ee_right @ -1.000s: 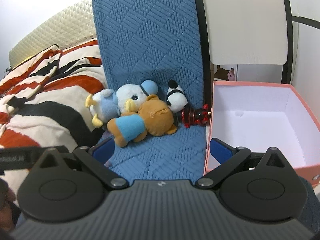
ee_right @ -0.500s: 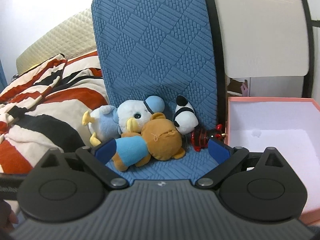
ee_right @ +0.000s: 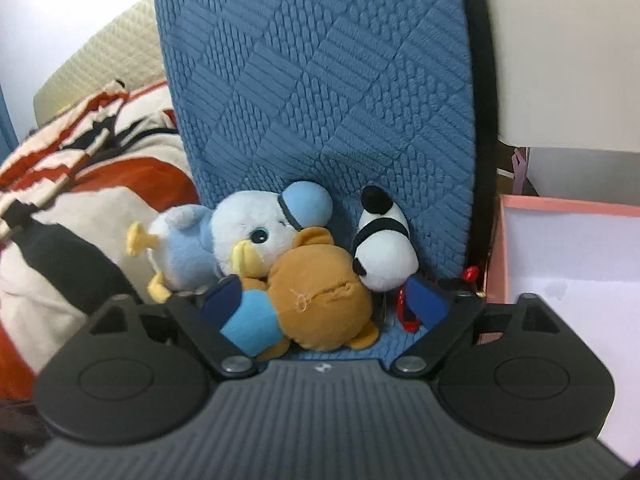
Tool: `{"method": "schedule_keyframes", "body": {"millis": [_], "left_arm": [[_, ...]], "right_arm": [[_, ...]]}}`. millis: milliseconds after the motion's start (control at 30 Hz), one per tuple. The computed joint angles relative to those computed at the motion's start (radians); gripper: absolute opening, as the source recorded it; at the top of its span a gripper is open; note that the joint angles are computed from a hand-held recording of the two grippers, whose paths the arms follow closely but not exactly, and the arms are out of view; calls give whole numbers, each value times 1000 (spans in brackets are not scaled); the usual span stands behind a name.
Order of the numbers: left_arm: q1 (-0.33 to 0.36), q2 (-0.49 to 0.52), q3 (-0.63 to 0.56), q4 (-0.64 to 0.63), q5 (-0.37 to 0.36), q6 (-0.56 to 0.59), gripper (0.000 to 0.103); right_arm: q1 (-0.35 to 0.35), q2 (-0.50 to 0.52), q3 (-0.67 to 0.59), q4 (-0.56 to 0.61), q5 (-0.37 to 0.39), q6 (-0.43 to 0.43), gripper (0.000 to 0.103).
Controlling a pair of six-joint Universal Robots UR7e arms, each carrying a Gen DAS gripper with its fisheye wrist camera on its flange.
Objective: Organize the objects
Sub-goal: 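Grasp the small panda plush with the right tool while the left tool grasps the pink hair clip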
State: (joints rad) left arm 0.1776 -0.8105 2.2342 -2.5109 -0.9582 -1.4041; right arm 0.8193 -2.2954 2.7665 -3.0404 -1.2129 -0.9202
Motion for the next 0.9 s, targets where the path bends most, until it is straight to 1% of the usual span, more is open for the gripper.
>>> {"method": "schedule_keyframes", "body": {"millis": [67,133,200,267,300,367,433,500,600,667,700,767,867,900], "left_arm": [[21,8,2,-8,-12,-4,96],[38,14,-3,2,-22,-8,94],[50,21,-6,2,-19,0,93],[63,25,-15,18,-21,0,93],[71,28,-17,15,-21,3,92],[87,37,-22,13,-20,14,88],[105,52,-37,30,-21,19,87],[121,67,-47,31,-23,28,83],[138,86,-57,34,-23,30,82],[145,98,-64,43,-16,36,82],[148,103,-67,49,-12,38,82],[152,108,-70,57,-10,34,81],[159,117,-72,55,0,32,70],[163,119,-72,53,0,32,69]], "right_arm": [[92,162,-23,-158,-112,53,79],[151,288,-55,-259,-189,99,78],[196,384,-81,-342,-255,122,78],[233,457,-105,-405,-311,133,76],[246,474,-114,-415,-331,141,76],[254,498,-127,-428,-343,159,76],[261,525,-139,-434,-356,163,76],[273,563,-148,-473,-379,151,76],[294,636,-166,-561,-420,121,76],[300,674,-182,-596,-443,106,76],[303,685,-190,-600,-455,104,76],[302,687,-208,-571,-465,113,76],[292,684,-227,-520,-470,121,76],[287,681,-231,-502,-466,127,76]]}}
